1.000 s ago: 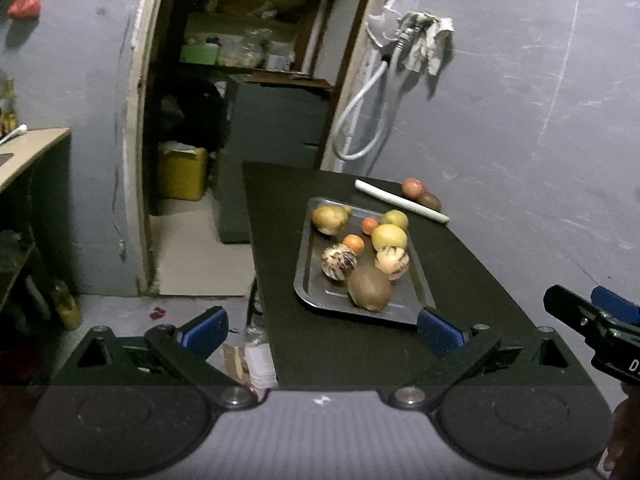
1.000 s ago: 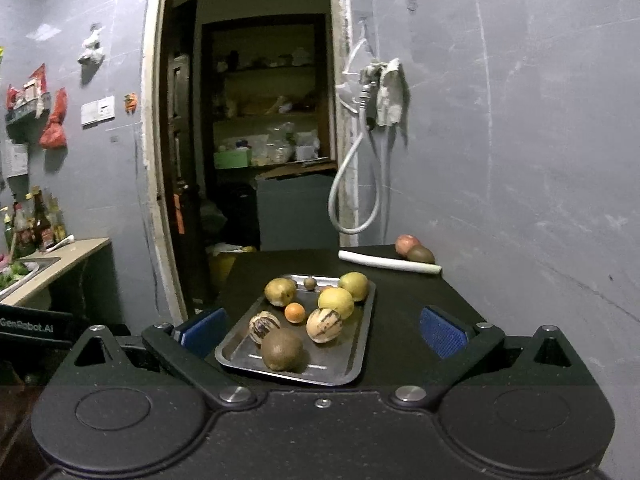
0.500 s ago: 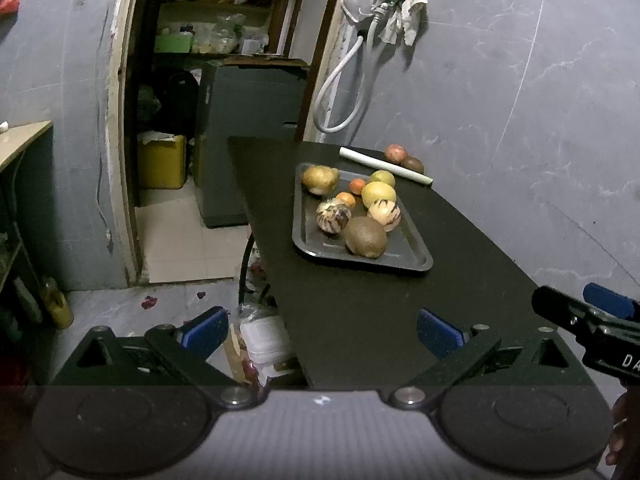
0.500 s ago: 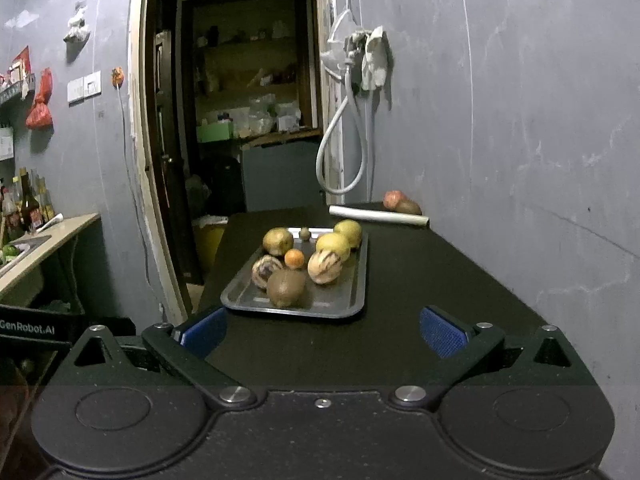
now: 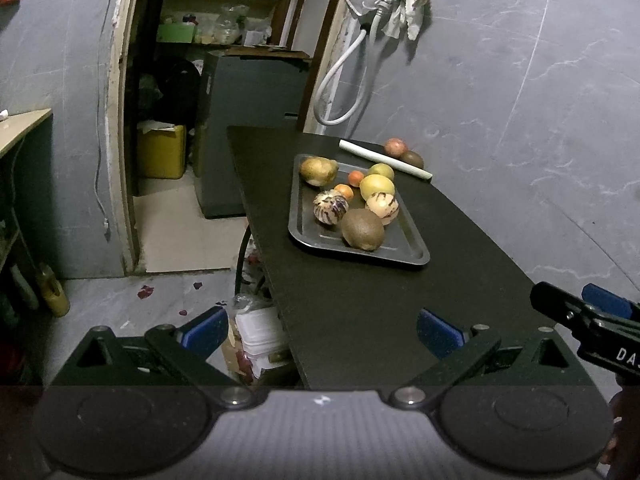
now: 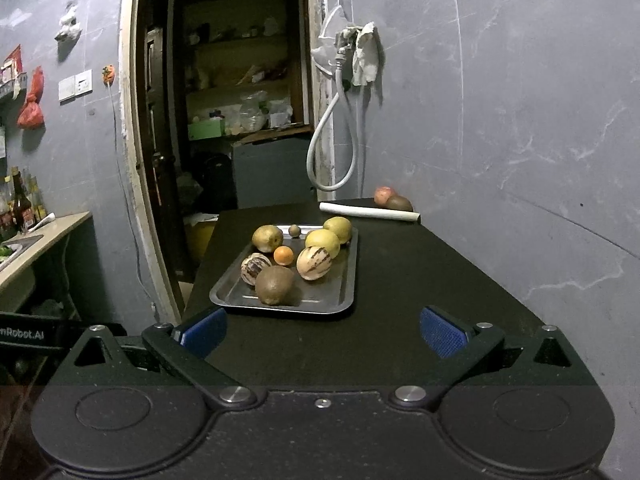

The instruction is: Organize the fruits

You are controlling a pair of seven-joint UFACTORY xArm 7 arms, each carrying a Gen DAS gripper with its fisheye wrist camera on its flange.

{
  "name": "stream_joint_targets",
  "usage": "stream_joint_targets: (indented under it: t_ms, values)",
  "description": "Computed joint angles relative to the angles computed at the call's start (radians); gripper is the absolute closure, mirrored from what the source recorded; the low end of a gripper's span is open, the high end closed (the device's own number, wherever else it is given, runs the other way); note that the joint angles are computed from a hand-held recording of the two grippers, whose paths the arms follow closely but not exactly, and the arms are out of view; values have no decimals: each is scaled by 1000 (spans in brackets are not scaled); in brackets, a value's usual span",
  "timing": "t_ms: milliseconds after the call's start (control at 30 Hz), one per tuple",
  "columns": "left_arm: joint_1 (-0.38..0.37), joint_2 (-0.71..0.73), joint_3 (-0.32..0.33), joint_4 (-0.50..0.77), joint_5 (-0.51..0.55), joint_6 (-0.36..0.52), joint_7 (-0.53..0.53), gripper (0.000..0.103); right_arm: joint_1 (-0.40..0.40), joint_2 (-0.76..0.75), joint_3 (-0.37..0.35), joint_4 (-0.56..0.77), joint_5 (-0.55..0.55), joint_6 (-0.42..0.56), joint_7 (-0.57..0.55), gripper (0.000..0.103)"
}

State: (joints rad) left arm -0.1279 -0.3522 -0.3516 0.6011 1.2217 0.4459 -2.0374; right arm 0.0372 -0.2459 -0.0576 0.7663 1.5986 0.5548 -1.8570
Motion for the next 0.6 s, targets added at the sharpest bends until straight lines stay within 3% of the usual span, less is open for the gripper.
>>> stream_joint_targets:
  t_ms: [600]
  values:
    - [-35, 21, 27, 22, -4, 18, 35, 1, 9, 39, 17, 31, -7, -63, 10, 1]
